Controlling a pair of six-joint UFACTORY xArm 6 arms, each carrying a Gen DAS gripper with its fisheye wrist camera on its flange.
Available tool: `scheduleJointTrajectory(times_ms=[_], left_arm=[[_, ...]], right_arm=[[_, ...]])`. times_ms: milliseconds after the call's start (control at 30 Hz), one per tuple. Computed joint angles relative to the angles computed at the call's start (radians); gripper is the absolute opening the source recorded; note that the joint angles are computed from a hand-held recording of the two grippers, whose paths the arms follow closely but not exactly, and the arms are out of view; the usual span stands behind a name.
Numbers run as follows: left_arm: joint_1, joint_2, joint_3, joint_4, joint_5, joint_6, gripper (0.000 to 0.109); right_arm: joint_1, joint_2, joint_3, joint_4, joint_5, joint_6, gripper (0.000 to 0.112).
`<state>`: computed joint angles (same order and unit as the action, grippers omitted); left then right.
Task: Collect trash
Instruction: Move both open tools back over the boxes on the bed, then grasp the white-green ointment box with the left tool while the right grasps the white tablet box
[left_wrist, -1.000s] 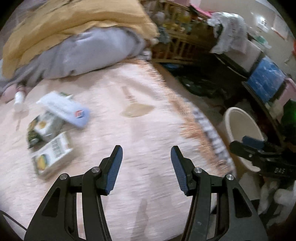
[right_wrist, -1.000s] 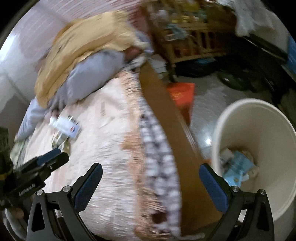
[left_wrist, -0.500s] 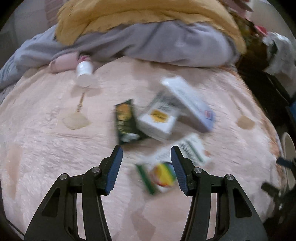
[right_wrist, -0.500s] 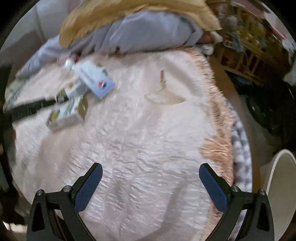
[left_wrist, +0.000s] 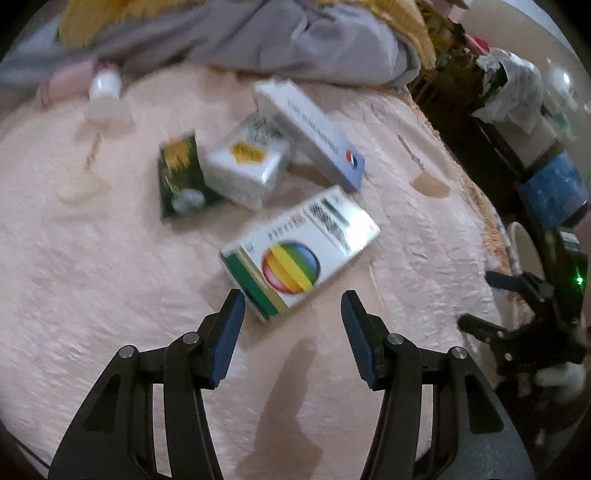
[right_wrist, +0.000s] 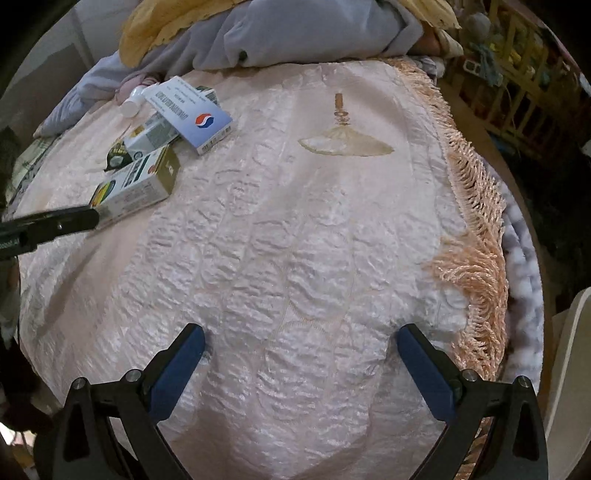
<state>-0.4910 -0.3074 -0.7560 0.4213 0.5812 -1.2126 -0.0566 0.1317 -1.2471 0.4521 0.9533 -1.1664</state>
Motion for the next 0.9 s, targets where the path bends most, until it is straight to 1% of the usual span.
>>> scheduleJointTrajectory(times_ms=[33, 100, 133, 167, 233, 333, 367, 400, 500, 533, 567, 633, 733, 800, 900], left_arm=[[0.002, -0.001, -0.012, 0.040, 0.019, -0.021, 0.053], [0.019, 0.000, -0.031, 0.073, 0.035, -0.039, 0.053], [0.028, 0.004, -0.044, 0.103, 0.063, -0.057, 0.053], [0.040, 0.018, -0.061, 0.141, 0.102, -0.076, 0.053], [0.039, 0.052, -0.107, 0.192, 0.211, -0.114, 0.053], [0.052, 0.104, -0.146, 0.158, 0.290, -0.097, 0.053], [0.052, 0.116, -0.152, 0.141, 0.294, -0.086, 0.053], [0.051, 0.115, -0.144, 0.120, 0.277, -0.071, 0.052], [0.028, 0.076, -0.080, 0.024, 0.152, -0.004, 0.052], [0.012, 0.063, -0.065, 0.004, 0.119, 0.012, 0.053], [-0.002, 0.059, -0.062, 0.002, 0.106, 0.011, 0.053], [-0.019, 0.037, -0.044, 0.009, 0.066, -0.017, 0.053], [-0.011, 0.015, -0.014, -0.019, -0.025, -0.060, 0.053], [-0.009, 0.024, -0.022, -0.024, -0.061, -0.089, 0.054], [-0.014, 0.081, -0.067, 0.006, -0.102, -0.150, 0.057]], right_arm=[[0.000, -0.015, 0.022, 0.001, -0.008, -0.010, 0.103], [-0.004, -0.014, 0.017, -0.004, 0.004, -0.016, 0.103], [-0.005, -0.014, 0.018, -0.003, 0.008, -0.016, 0.103], [-0.006, -0.013, 0.015, -0.003, 0.014, -0.016, 0.103], [-0.011, -0.017, 0.018, -0.003, 0.016, -0.018, 0.103], [-0.020, -0.020, 0.013, 0.003, 0.023, -0.008, 0.103], [-0.025, -0.019, 0.005, 0.014, 0.037, -0.004, 0.103], [-0.033, -0.015, -0.009, 0.027, 0.060, -0.001, 0.103], [-0.056, -0.006, -0.056, 0.068, 0.136, 0.002, 0.103], [-0.062, -0.003, -0.067, 0.077, 0.146, 0.000, 0.103], [-0.065, -0.005, -0.072, 0.085, 0.150, 0.000, 0.103], [-0.068, -0.012, -0.072, 0.092, 0.144, -0.001, 0.103], [-0.075, -0.004, -0.090, 0.109, 0.158, 0.006, 0.103], [-0.073, -0.005, -0.094, 0.117, 0.165, 0.015, 0.103], [-0.065, 0.011, -0.120, 0.128, 0.161, 0.024, 0.103]])
